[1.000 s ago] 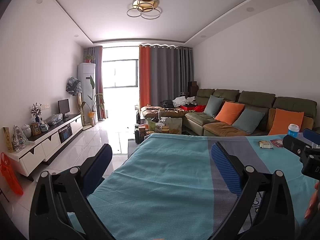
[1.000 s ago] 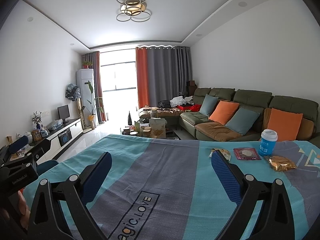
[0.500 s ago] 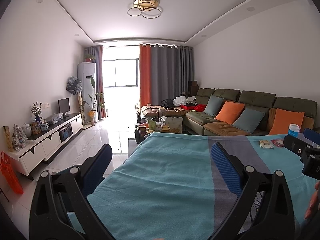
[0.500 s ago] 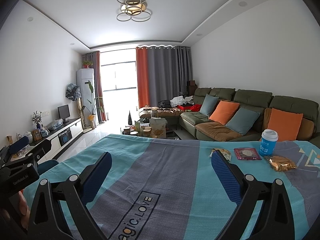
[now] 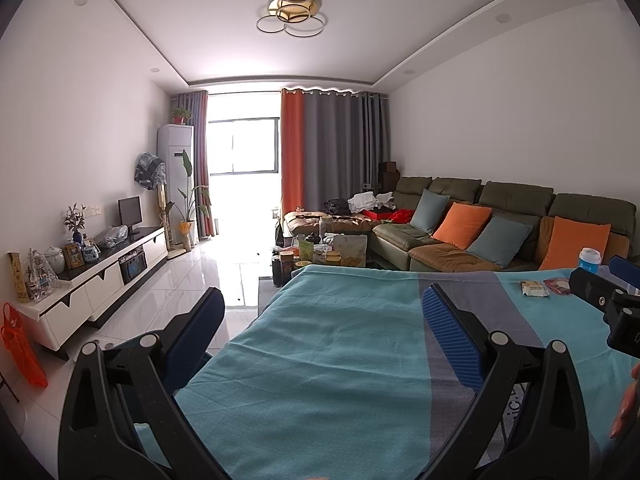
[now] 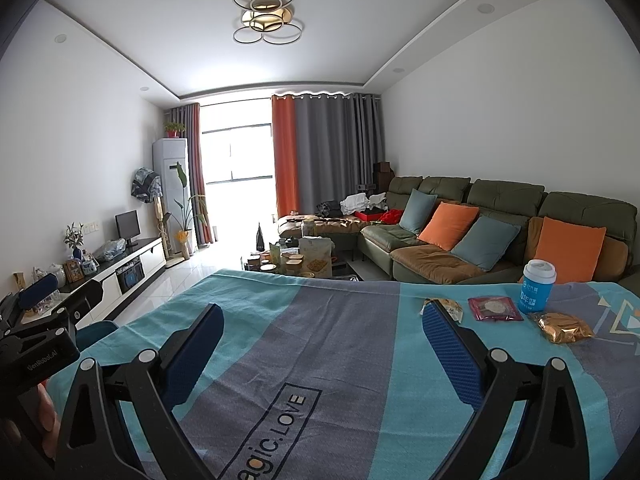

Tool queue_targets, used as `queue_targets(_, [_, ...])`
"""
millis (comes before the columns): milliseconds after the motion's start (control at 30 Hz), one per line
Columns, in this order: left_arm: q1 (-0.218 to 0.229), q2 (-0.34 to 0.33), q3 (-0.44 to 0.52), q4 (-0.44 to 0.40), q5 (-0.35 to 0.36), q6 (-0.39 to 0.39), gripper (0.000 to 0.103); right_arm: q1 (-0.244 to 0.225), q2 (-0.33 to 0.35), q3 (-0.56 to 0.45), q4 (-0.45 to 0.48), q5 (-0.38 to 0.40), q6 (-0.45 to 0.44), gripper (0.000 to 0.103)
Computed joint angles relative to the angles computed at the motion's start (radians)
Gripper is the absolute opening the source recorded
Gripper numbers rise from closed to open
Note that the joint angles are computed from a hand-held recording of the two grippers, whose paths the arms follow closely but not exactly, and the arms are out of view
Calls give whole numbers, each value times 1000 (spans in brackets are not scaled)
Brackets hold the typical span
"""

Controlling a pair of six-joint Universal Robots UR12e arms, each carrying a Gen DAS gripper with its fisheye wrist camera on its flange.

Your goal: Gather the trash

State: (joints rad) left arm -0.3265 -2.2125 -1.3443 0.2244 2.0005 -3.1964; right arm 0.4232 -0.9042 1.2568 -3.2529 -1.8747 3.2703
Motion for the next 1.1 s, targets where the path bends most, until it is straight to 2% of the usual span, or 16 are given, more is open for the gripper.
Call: queue_targets(1100, [-3, 3, -3, 2, 8, 2, 97, 0, 0, 1, 1, -1, 2, 96])
